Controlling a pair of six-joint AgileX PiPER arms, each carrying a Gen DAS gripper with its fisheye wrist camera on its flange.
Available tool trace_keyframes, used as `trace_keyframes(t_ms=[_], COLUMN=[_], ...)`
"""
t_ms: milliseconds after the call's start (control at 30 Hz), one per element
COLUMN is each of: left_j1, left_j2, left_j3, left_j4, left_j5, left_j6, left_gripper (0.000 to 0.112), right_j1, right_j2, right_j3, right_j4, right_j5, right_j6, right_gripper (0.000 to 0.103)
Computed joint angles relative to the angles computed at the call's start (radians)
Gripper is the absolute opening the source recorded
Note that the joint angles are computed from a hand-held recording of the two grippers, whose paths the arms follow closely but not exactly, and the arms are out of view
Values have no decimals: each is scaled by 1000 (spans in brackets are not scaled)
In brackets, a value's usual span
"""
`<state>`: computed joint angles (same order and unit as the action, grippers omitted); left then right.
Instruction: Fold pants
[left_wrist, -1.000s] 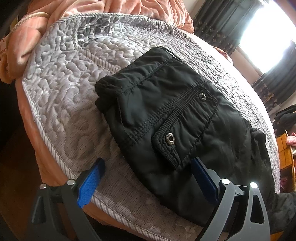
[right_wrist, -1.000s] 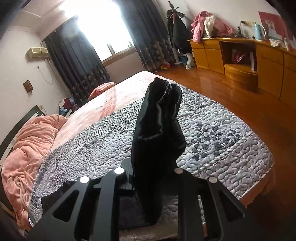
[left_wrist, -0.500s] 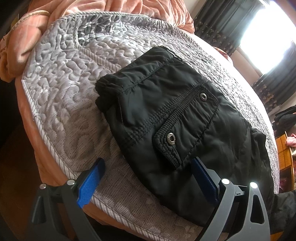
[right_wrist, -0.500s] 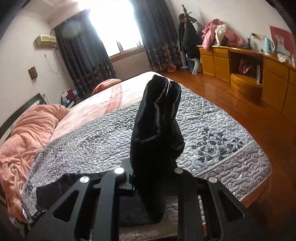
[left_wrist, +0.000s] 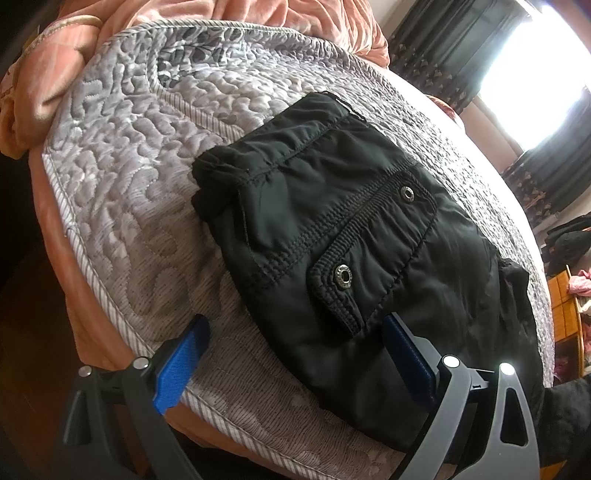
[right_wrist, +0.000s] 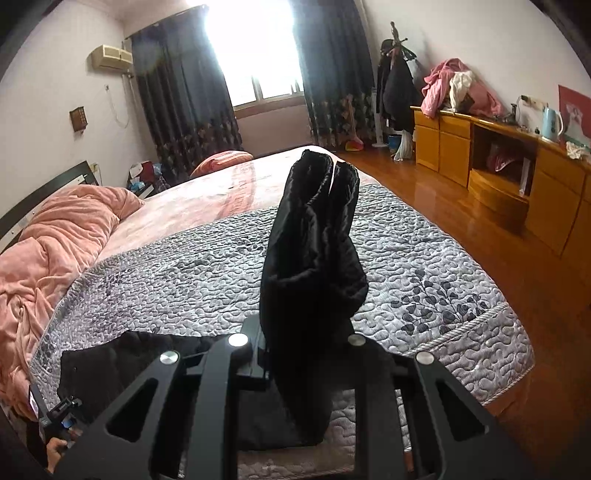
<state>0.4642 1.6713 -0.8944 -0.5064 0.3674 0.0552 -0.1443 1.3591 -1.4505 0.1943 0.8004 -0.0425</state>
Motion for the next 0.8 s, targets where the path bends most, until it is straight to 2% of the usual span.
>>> trace_keyframes(t_ms=[333, 800], left_j1=[10, 10], left_j2=[-5, 4], left_j3=[8, -4], left_j4=[-44, -29], left_j5=[4, 13], left_j6=[42, 28], left_gripper=[95, 96], right_j1=[80, 217], right_j2=[-7, -18], right_j3=[-5, -12], right_j4=[-115, -261], right_j5=[2, -11], right_j6=[82, 156], right_gripper=[18, 18])
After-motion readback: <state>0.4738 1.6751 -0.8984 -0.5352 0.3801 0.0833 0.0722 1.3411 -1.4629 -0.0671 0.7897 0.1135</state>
